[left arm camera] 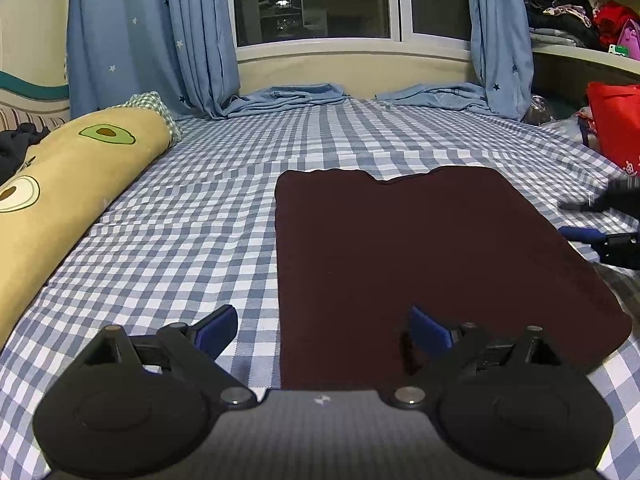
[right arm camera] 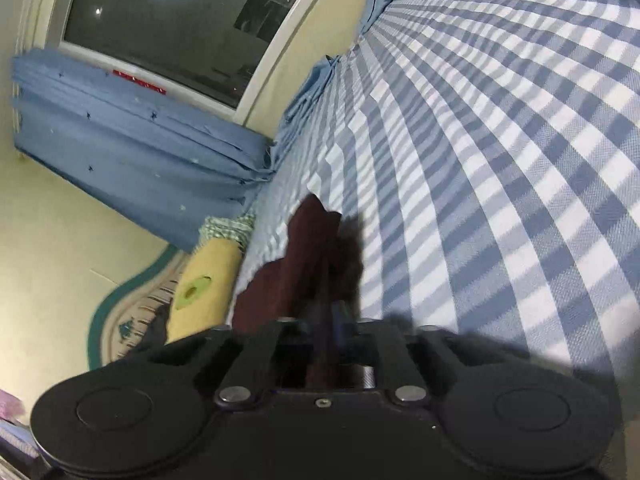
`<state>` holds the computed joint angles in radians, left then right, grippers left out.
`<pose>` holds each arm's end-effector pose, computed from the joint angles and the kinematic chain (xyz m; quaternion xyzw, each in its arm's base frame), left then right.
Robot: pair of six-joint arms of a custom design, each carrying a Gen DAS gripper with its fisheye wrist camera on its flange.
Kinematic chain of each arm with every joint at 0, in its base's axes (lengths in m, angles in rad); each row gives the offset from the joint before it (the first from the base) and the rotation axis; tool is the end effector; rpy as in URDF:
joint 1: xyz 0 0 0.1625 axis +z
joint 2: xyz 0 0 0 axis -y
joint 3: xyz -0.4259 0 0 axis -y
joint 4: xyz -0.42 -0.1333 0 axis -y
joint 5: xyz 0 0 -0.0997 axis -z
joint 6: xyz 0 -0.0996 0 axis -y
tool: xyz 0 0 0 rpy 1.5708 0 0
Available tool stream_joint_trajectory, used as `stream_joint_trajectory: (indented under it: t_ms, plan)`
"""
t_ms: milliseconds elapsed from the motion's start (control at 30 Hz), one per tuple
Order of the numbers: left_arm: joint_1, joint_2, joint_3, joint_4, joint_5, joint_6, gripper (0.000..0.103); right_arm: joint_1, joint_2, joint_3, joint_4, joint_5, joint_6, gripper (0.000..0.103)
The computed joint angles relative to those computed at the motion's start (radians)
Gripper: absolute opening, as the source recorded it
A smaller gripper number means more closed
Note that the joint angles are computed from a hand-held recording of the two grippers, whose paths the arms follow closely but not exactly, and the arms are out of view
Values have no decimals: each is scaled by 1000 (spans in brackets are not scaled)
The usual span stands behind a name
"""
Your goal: Fold small clothes
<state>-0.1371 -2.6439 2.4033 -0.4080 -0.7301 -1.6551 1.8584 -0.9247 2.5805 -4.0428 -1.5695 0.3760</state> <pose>-0.0689 -0.2000 0.3463 0.2031 0.8125 -0.4081 0.3633 0.2305 -0.3089 0.0885 0.0403 0.9170 -0.3750 0.1298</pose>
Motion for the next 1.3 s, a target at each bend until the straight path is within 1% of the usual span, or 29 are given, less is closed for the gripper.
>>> stream_joint_trajectory:
  t_ms: [33, 67, 100, 167, 267, 300, 333, 367, 400, 433, 467, 500, 533, 567, 633, 667, 700, 733, 767, 867, 900, 1000, 1067, 1100, 1133, 1200, 1233, 1267, 1300]
  plan:
    - [8, 2, 1, -10, 6, 6, 96, 1, -4, -12, 11, 0, 1, 66]
    - [19, 4, 2, -24, 14, 18, 96, 10, 0, -28, 12, -14, -3, 70]
    - [24, 7, 2, -31, 19, 25, 96, 26, 6, -61, 33, -33, -22, 70]
    - [22, 12, 3, -34, 21, 29, 96, 42, 5, -119, 123, -62, -53, 70]
    - [30, 20, 3, -40, 28, 34, 96, 70, 32, -217, 249, -118, -103, 62]
    - [38, 22, 4, -50, 33, 42, 96, 75, 45, -246, 271, -129, -121, 54]
    - [49, 24, 5, -62, 38, 52, 96, 87, 59, -272, 283, -153, -140, 41]
    - [61, 27, 6, -74, 45, 64, 96, 97, 69, -297, 311, -183, -162, 34]
    - [70, 28, 7, -80, 50, 72, 96, 111, 72, -330, 365, -225, -179, 18]
    - [82, 32, 9, -87, 55, 82, 96, 112, 74, -347, 388, -228, -189, 14]
    - [101, 39, 12, -95, 63, 93, 96, 97, 75, -354, 384, -190, -182, 12]
    - [120, 45, 14, -105, 69, 103, 96, 68, 76, -349, 349, -124, -154, 11]
    - [131, 46, 15, -111, 69, 110, 96, 43, 80, -342, 319, -85, -123, 11]
    - [137, 41, 16, -116, 67, 115, 96, 14, 82, -334, 319, -69, -79, 11]
    - [119, 38, 10, -88, 59, 93, 96, -48, 89, -315, 349, -32, -5, 10]
    - [98, 42, 6, -58, 51, 71, 96, -77, 99, -298, 317, 13, 4, 10]
    - [85, 45, 1, -43, 45, 60, 96, -84, 108, -289, 271, 33, 1, 16]
    - [78, 44, -4, -36, 41, 57, 96, -73, 104, -285, 258, 11, -13, 27]
    - [69, 44, -12, -28, 36, 47, 96, -51, 100, -279, 235, -29, -40, 31]
    - [-4, 37, -32, 31, -5, -18, 96, 26, 58, -243, 192, -140, -149, 32]
    - [-28, 32, -36, 44, -19, -32, 96, 61, 32, -224, 196, -164, -201, 32]
    - [-113, 12, -47, 74, -75, -68, 96, 165, -35, -166, 236, -200, -288, 32]
    - [-171, 1, -51, 92, -117, -93, 96, 256, -55, -126, 247, -229, -352, 44]
    - [-203, -5, -55, 103, -141, -110, 97, 284, -62, -110, 266, -227, -367, 58]
    - [-232, -10, -58, 112, -164, -128, 97, 306, -64, -92, 274, -232, -365, 66]
    - [-303, -19, -65, 146, -219, -180, 98, 332, -45, -76, 292, -267, -321, 71]
    - [-337, -19, -68, 164, -246, -205, 99, 329, -34, -69, 307, -289, -295, 72]
    - [-371, -17, -72, 180, -275, -228, 100, 329, -25, -69, 337, -320, -268, 72]
    - [-410, -17, -77, 198, -309, -249, 100, 335, -18, -74, 391, -380, -233, 76]
